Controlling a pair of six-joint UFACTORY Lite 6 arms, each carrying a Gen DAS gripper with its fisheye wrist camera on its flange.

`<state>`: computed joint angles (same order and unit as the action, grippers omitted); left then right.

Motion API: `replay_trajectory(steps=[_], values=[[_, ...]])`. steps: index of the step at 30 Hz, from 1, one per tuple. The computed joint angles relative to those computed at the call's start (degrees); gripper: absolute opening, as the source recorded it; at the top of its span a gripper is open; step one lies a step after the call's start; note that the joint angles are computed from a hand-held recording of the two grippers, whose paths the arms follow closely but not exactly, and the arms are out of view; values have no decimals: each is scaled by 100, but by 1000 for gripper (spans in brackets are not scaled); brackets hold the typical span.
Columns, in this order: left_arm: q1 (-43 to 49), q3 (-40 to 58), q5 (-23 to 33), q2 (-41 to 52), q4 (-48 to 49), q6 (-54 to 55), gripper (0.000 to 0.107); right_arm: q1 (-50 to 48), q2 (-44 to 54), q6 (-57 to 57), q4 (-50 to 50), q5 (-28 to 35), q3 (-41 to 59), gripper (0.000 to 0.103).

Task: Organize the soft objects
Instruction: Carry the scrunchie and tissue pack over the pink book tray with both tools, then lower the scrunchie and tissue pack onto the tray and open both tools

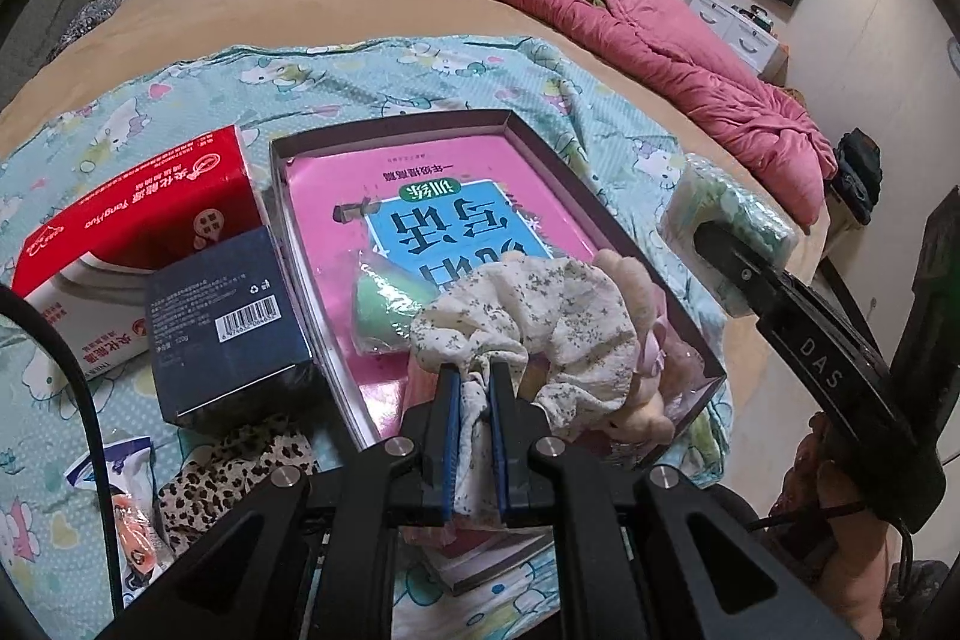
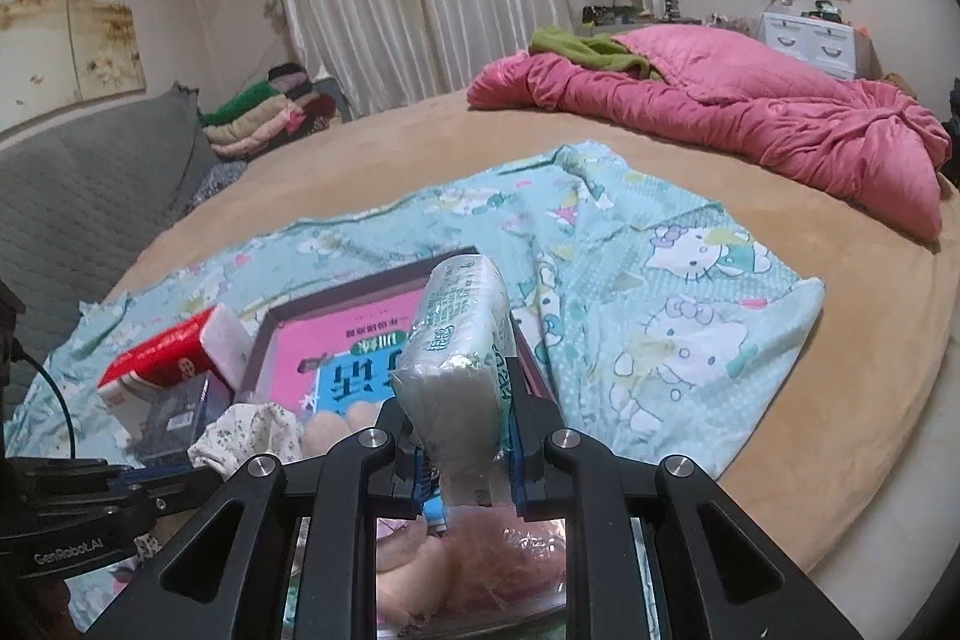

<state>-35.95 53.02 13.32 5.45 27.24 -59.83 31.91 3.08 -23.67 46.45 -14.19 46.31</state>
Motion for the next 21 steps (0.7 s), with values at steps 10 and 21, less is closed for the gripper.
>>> replay_trajectory(steps=[10, 21], values=[[46, 64, -130, 233, -147, 171, 10, -76, 359, -94, 24, -41, 197, 20], [122, 130, -207, 384, -117, 148, 10, -111, 641, -351, 173, 44, 403, 20]])
